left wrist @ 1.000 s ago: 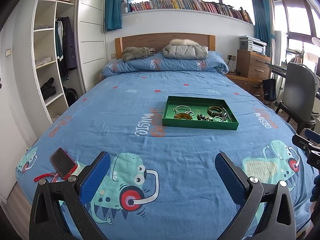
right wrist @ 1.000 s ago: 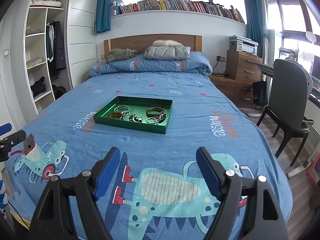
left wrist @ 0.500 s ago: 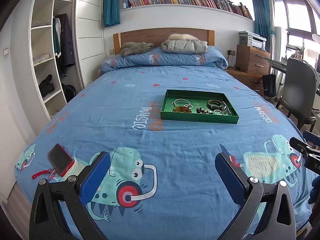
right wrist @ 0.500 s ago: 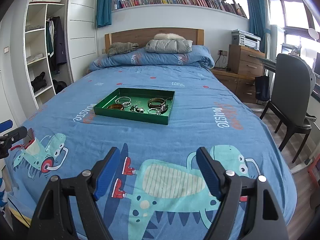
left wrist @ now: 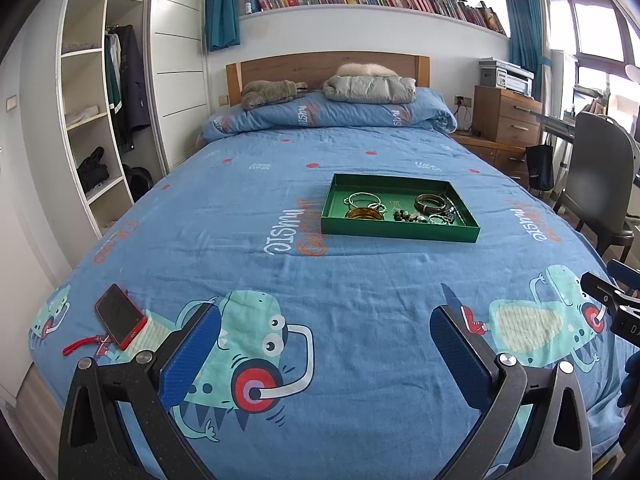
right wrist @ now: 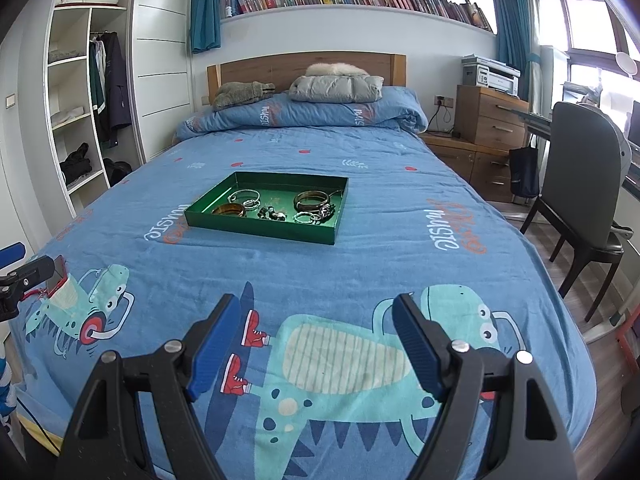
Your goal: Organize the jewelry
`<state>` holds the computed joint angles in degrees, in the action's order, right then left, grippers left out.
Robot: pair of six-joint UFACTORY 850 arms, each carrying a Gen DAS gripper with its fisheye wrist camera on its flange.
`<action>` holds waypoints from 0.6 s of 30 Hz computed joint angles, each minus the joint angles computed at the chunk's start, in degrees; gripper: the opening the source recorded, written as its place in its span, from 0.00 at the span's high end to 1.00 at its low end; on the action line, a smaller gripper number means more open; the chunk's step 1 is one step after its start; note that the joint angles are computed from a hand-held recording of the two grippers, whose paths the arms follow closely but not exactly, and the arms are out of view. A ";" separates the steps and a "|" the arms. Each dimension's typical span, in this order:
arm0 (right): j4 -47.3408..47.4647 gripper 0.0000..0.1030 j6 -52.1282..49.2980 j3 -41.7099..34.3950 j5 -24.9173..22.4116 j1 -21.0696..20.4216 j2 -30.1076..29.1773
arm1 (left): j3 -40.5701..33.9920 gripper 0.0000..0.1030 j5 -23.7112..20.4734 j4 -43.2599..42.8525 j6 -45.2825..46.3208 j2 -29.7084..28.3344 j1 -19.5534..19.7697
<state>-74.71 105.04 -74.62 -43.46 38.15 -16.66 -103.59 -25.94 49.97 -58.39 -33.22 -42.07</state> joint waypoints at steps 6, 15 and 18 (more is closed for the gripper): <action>-0.02 0.25 0.12 0.08 0.11 -0.06 -0.03 | -0.10 0.00 -0.15 -0.96 1.03 -0.11 0.12; -0.02 0.25 0.12 0.09 0.14 -0.07 -0.01 | -0.04 0.00 -0.11 -1.15 1.32 -0.14 0.16; 0.01 0.25 0.10 0.06 0.12 -0.06 -0.03 | -0.30 0.00 -0.21 -1.63 1.76 -0.40 0.22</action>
